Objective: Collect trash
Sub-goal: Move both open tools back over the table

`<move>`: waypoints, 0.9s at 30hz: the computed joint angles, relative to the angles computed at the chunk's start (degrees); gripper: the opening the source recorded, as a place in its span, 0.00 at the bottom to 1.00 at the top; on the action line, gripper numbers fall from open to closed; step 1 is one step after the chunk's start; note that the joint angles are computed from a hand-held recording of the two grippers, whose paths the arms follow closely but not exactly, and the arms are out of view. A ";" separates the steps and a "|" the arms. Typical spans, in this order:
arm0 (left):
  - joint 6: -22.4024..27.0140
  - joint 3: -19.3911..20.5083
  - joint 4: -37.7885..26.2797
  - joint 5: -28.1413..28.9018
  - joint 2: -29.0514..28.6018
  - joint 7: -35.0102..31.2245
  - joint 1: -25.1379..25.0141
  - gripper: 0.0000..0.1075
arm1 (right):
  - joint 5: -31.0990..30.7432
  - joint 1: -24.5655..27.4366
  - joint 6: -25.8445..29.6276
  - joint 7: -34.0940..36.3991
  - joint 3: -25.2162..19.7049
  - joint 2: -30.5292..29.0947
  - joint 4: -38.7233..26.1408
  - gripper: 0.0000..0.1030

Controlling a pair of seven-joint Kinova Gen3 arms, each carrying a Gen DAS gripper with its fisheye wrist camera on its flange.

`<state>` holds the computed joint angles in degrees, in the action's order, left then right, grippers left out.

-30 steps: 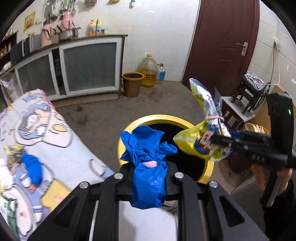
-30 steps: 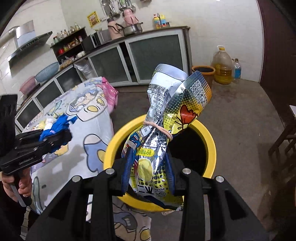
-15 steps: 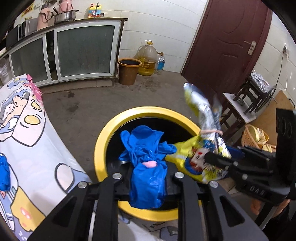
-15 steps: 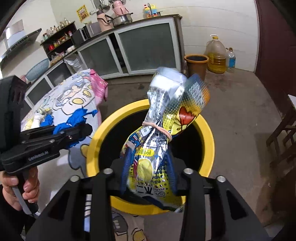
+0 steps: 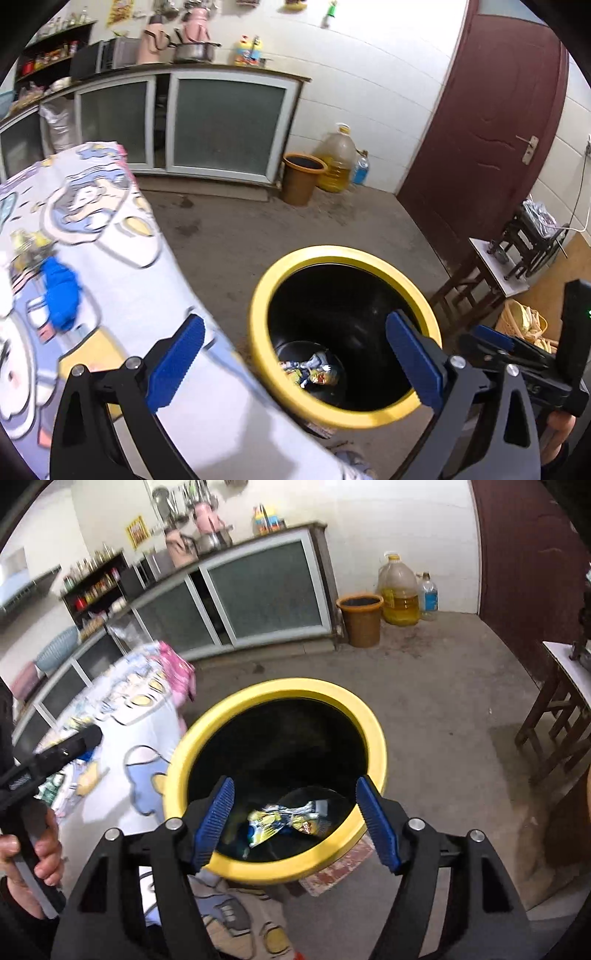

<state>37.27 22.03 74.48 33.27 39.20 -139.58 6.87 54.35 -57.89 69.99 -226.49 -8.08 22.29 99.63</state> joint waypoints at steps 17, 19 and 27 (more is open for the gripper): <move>10.04 -1.29 11.97 22.51 -8.77 -24.69 -23.09 0.88 | 7.41 -7.95 7.40 7.06 3.79 10.09 -17.29 0.70; 10.11 -3.63 12.15 23.87 -9.38 -24.87 -24.01 0.88 | 7.56 -7.93 6.97 10.27 4.71 11.20 -20.16 0.70; 3.94 -10.10 12.58 26.25 -10.94 -26.22 -26.70 0.88 | 5.92 -7.06 2.86 24.53 8.83 16.14 -32.33 0.70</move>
<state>41.22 11.92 87.06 59.52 28.26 -165.80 -19.83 60.27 -64.95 72.85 -201.96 0.74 38.42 67.30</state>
